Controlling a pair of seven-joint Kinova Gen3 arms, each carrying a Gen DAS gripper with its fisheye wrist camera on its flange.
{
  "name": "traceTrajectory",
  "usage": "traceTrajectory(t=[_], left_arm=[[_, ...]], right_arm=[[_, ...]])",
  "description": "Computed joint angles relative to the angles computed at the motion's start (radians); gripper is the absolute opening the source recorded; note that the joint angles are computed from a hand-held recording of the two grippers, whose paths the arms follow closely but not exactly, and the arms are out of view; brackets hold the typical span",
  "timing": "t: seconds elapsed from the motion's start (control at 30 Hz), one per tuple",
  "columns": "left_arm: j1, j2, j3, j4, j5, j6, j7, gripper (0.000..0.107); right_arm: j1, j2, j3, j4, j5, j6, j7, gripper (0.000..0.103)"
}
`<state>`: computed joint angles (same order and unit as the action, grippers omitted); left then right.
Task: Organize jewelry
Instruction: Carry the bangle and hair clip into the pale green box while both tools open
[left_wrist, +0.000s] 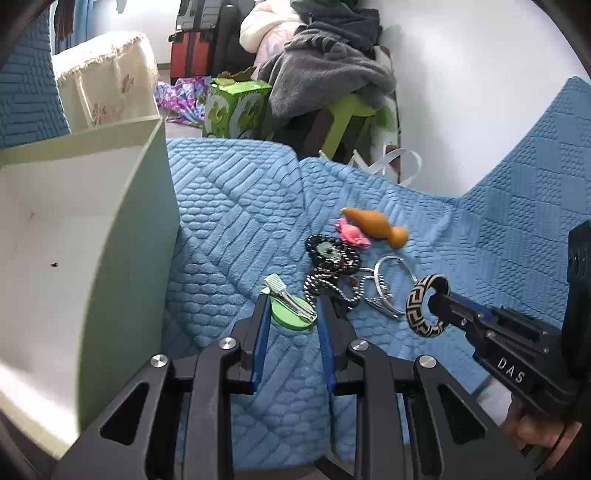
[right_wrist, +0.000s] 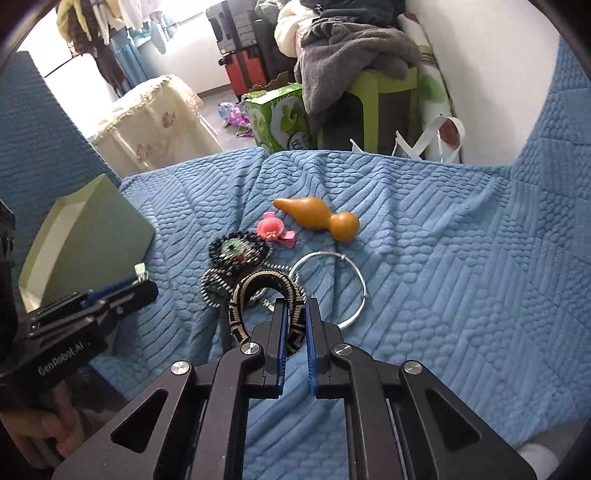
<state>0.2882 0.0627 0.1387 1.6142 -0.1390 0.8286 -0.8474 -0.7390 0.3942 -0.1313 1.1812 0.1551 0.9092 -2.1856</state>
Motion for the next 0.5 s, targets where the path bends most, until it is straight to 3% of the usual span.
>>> traceTrajectory(t=[0.5], left_arm=[[-0.035, -0.188, 0.036, 0.075, 0.069, 0.009, -0.034, 0.026]], right_arm=[[-0.11, -0.155, -0.037, 0.137, 0.162, 0.028, -0.28, 0.007]])
